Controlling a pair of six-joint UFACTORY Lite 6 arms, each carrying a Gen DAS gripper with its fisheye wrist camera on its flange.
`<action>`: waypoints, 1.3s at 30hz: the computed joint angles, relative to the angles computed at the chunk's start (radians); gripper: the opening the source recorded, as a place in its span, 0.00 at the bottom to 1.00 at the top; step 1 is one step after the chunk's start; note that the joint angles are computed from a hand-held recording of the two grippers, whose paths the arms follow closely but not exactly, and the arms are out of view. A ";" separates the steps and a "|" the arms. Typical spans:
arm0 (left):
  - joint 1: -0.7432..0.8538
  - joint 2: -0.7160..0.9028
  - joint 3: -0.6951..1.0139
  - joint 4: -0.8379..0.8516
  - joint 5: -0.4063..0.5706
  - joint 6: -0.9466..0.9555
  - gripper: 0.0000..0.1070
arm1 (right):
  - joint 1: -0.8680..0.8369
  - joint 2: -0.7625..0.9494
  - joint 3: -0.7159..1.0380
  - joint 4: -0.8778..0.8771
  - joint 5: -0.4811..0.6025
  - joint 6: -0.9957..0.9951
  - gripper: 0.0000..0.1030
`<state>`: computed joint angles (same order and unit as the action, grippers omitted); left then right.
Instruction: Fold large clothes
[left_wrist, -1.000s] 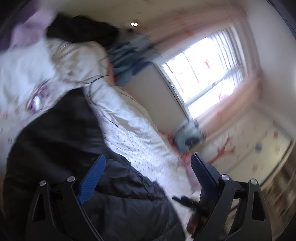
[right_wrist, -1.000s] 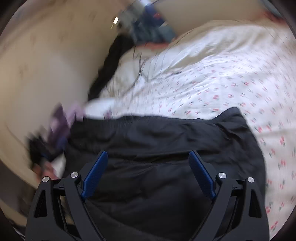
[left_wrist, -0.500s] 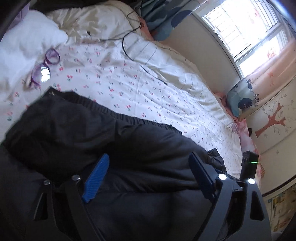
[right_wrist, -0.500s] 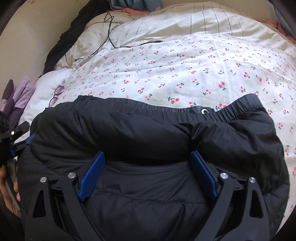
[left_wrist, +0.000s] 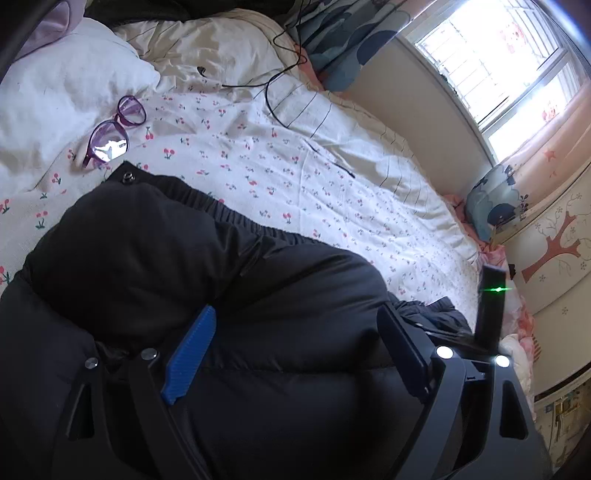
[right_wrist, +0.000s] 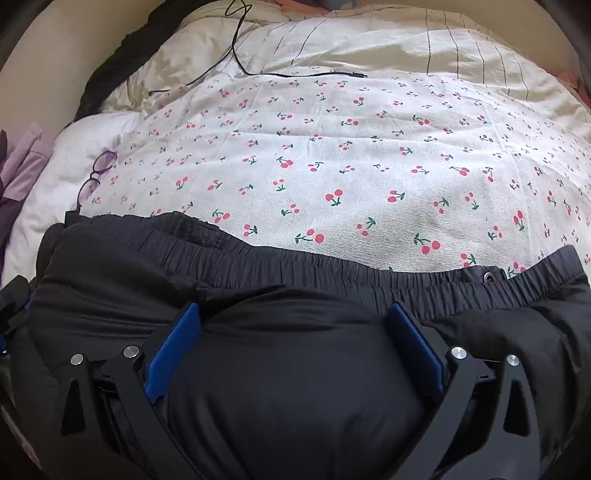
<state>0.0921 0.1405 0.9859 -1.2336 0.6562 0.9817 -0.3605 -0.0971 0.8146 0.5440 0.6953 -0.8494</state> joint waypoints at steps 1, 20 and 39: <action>-0.001 -0.010 -0.006 0.013 -0.002 -0.011 0.80 | -0.013 -0.002 0.015 -0.015 0.030 0.006 0.93; 0.206 -0.203 -0.207 -0.065 0.011 0.117 0.82 | -0.767 0.087 0.124 0.195 0.339 -0.510 0.93; 0.152 -0.664 -0.381 -0.063 0.008 0.068 0.82 | -1.192 -0.204 0.139 0.303 0.783 -0.819 0.93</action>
<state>0.2436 -0.5234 0.6052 -1.2970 0.6646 1.0501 -1.5528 -0.3013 0.9537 0.8467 1.4778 -1.6684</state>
